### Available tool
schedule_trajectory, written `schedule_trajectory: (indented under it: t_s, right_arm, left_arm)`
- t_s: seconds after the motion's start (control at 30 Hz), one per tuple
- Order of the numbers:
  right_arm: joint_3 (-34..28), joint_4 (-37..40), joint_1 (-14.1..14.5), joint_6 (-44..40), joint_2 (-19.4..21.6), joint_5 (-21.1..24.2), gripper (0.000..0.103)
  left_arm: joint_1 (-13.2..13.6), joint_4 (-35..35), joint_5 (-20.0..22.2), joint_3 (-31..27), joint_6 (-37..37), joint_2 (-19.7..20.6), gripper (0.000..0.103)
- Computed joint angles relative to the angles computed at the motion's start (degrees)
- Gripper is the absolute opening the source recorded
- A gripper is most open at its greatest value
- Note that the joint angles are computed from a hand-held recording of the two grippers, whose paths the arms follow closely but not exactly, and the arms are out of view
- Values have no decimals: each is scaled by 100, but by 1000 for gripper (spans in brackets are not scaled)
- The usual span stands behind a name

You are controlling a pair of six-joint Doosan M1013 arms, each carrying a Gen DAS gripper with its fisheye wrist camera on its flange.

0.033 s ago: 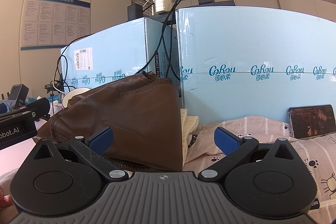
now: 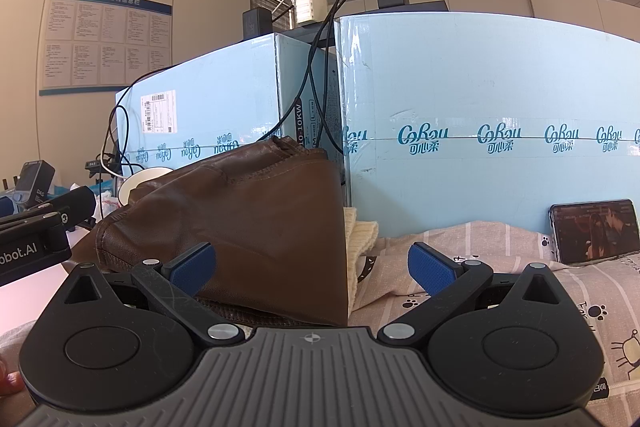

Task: Fold clothes

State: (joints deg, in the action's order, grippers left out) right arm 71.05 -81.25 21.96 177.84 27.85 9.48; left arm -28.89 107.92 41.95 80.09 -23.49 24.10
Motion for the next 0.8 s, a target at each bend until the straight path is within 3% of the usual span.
schedule_trajectory:
  t_s: [0.8]
  right_arm:
    - [-2, -61, 4, 56, 2, 6, 103]
  left_arm:
    - [20, 67, -114, 25, -74, -22, 103]
